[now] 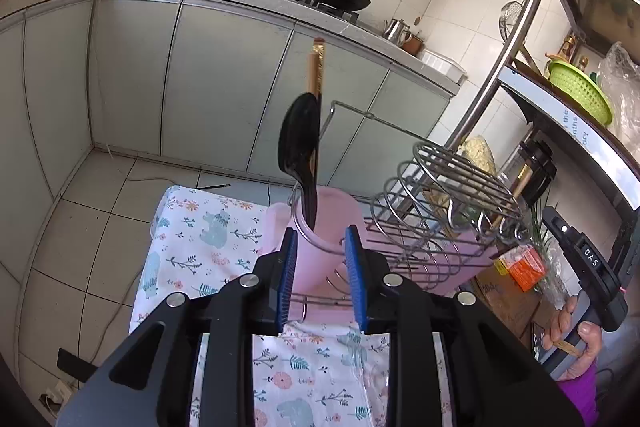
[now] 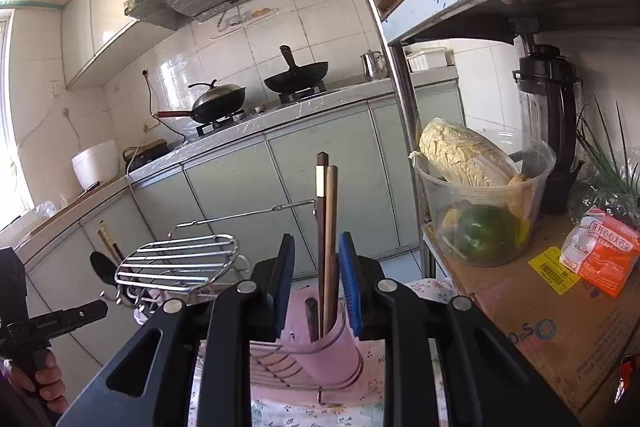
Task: Organize utensils
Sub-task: 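Lower the spoon into the cup and open the left tool while the right tool releases its chopstick, then lower both tools toward the clear plastic spoons and forks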
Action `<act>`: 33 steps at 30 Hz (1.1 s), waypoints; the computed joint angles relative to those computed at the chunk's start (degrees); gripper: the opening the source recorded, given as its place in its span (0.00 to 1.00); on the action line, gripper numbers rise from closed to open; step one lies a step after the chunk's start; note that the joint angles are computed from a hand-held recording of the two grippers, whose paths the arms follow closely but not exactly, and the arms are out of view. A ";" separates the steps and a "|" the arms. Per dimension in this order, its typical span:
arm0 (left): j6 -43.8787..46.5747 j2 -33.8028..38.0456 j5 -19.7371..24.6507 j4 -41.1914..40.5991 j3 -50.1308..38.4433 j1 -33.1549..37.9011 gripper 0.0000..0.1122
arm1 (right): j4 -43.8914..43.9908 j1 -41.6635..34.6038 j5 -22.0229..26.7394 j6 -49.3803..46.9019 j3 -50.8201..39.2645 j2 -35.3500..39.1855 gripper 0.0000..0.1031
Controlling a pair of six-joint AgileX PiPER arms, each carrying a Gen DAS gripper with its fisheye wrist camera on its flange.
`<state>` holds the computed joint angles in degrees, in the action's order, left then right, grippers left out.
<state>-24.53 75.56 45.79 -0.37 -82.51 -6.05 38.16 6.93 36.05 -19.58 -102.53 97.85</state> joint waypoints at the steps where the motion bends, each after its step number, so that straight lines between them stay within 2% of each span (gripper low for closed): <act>1: -0.13 -0.36 0.18 0.11 0.40 -0.53 0.22 | 0.38 -0.05 0.56 -0.82 1.00 -0.83 0.21; 6: -0.85 -1.13 1.05 0.24 2.88 -3.91 0.22 | 0.34 0.40 2.40 -2.94 7.22 -4.50 0.21; 9: -1.22 -1.08 1.45 -0.08 4.69 -5.87 0.22 | 0.84 0.34 5.21 -3.61 9.83 -5.19 0.21; 15: -2.30 -1.27 1.04 -0.23 8.69 -9.77 0.22 | 3.94 0.20 16.38 -4.30 10.75 -1.95 0.21; 21: -0.80 -1.82 0.26 -4.05 12.89 -10.40 0.22 | 5.41 1.98 28.31 -0.15 8.76 6.05 0.21; 26: 1.14 -2.37 -0.32 -6.88 16.12 -9.90 0.22 | 5.26 3.73 30.17 2.47 8.05 10.24 0.21; 33: 5.15 -1.57 -0.64 -11.53 17.84 -7.26 0.22 | 1.66 7.37 30.16 5.22 4.53 14.44 0.21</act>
<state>-19.38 73.99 45.14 -11.90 -64.66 -13.31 39.82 14.30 66.21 -14.36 -98.00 112.29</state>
